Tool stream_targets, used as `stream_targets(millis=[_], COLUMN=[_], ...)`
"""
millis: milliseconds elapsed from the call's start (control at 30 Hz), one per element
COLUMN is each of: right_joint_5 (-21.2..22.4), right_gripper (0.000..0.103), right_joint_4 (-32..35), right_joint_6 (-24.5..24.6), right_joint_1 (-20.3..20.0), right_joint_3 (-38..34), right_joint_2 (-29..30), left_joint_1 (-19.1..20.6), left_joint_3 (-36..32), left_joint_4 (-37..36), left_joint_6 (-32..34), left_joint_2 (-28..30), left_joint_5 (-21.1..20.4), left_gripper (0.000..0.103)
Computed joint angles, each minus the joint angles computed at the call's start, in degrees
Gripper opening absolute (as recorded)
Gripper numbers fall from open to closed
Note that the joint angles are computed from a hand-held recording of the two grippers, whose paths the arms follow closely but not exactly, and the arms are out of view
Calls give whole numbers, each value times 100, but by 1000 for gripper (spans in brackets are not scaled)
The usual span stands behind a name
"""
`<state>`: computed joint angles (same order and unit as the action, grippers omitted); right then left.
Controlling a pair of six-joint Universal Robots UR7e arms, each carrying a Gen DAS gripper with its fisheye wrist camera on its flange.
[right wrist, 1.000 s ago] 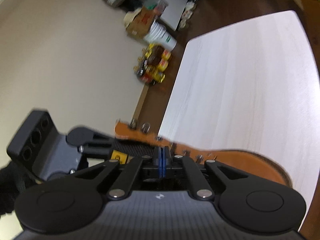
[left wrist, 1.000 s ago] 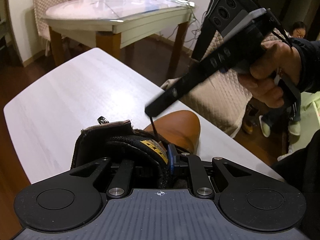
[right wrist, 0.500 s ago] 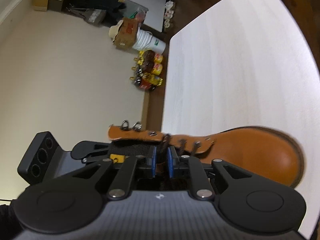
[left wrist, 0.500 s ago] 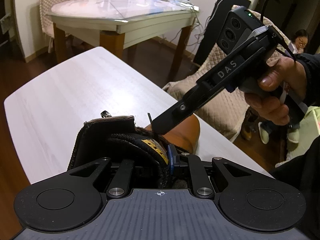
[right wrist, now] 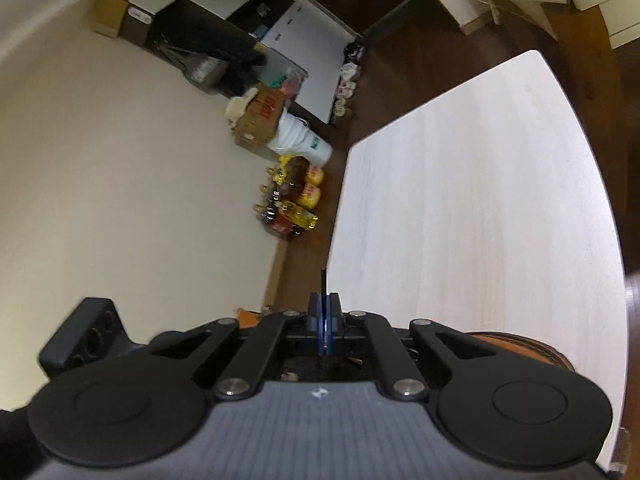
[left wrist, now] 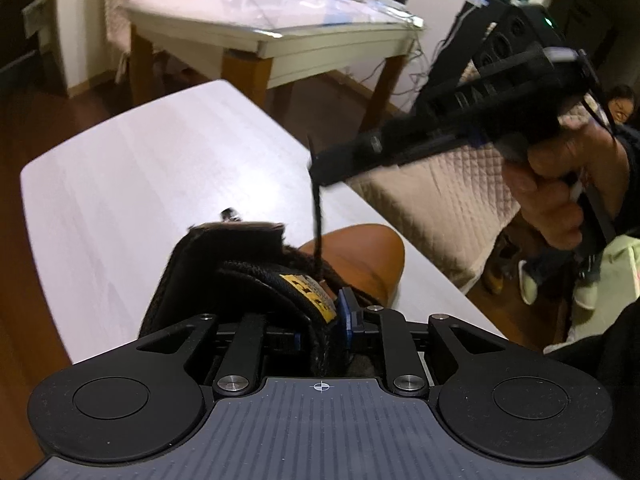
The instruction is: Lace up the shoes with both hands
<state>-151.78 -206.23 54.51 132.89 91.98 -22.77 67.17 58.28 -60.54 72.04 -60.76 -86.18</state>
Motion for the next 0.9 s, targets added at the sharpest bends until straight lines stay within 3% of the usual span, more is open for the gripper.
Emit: stream_targets(millis=[133, 267, 467, 633, 800, 900], right_joint_5=[582, 901, 1682, 1407, 1454, 1298], right_gripper=[2, 2, 2, 3, 2, 2], right_joint_4=[148, 30, 333, 329, 362, 243], right_joint_6=[60, 137, 340, 192, 494, 355], right_joint_1=[-130, -278, -663, -681, -643, -648], right_joint_3=[77, 114, 391, 229, 240, 175], right_joint_2=[-16, 15, -359, -297, -252, -220], left_joint_1=[-2, -20, 28, 49, 63, 72], left_joint_3=[-251, -171, -140, -189, -232, -252], left_joint_4=[-15, -162, -250, -212, -155, -168], left_joint_6=[-127, 16, 53, 65, 55, 47], left_joint_2=[39, -42, -46, -7, 17, 28], left_joint_5=[30, 256, 333, 374, 392, 379], left_gripper=[23, 22, 22, 22, 22, 23])
